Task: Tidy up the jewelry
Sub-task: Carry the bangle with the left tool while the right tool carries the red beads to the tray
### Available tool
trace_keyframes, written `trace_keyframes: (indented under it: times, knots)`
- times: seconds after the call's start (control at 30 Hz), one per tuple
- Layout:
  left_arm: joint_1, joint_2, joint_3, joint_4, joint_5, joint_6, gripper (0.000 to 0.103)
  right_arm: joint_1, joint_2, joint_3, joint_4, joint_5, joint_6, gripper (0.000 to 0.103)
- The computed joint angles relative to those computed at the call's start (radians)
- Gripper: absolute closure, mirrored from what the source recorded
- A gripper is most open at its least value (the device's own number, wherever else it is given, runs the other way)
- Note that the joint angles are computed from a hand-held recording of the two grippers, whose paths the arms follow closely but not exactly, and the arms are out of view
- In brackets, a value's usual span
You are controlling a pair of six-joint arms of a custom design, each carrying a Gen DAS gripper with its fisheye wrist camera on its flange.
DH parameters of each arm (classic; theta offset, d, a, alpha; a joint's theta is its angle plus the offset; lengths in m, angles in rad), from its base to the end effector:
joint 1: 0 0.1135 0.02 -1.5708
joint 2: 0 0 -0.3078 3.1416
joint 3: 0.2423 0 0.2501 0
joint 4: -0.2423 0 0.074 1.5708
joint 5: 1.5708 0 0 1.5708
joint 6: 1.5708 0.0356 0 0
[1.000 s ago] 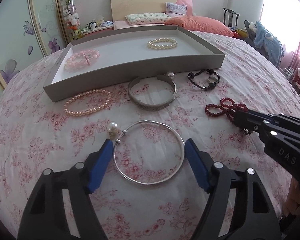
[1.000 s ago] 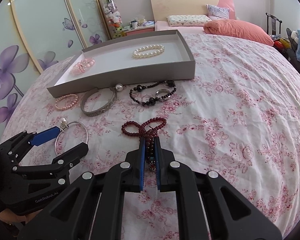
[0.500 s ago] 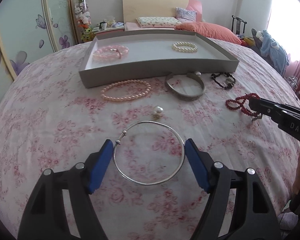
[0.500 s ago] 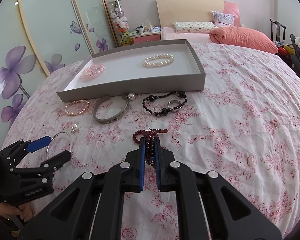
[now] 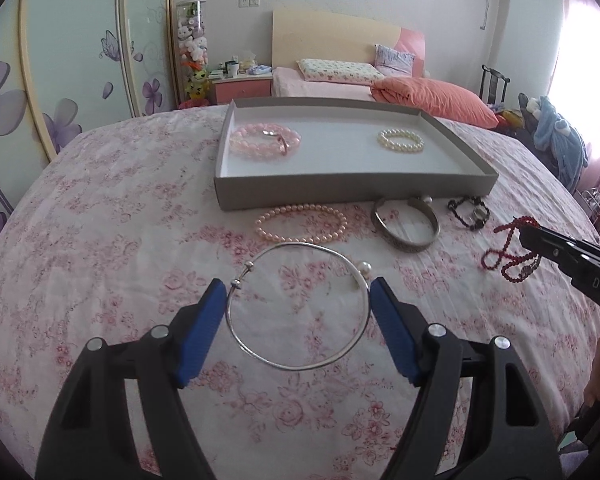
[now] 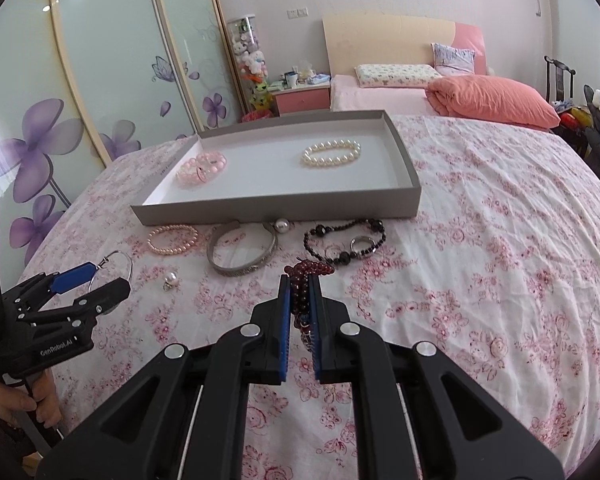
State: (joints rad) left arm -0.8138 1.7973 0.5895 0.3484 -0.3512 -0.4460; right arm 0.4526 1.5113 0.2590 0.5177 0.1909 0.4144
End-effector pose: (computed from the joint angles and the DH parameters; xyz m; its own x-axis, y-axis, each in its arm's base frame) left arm 0.2160 -0.2108 0.1264 -0.6972 0.1482 -0.7014 0.2522 0.9665 -0.0465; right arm 0.1968 0.0882 0.1359 -0.6737 0.1120 -0.7305 -0.0344 0.9826 0.1824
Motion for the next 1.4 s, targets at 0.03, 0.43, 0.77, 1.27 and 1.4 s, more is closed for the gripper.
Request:
trace_keyframes:
  times: [0.03,0.43,0.77,1.27,1.4]
  knots:
    - [0.001,-0.006,-0.002,0.002,-0.003,0.0,0.031,0.003,-0.005,0.0,-0.001,0.003,-0.001,0.094]
    - [0.006,-0.079,-0.016,0.023,-0.059,0.016,0.031,0.014,-0.094,0.009,-0.028,0.029,-0.022,0.094]
    - [0.03,-0.149,0.031,0.019,-0.089,0.053,0.031,0.02,-0.201,0.067,-0.065,0.085,-0.094,0.094]
    - [0.067,-0.072,0.199,0.032,-0.114,0.132,0.031,-0.039,-0.103,0.191,0.02,0.051,-0.172,0.094]
    - [0.096,-0.01,0.263,0.029,-0.093,0.135,0.031,-0.065,-0.036,0.232,0.071,0.031,-0.194,0.094]
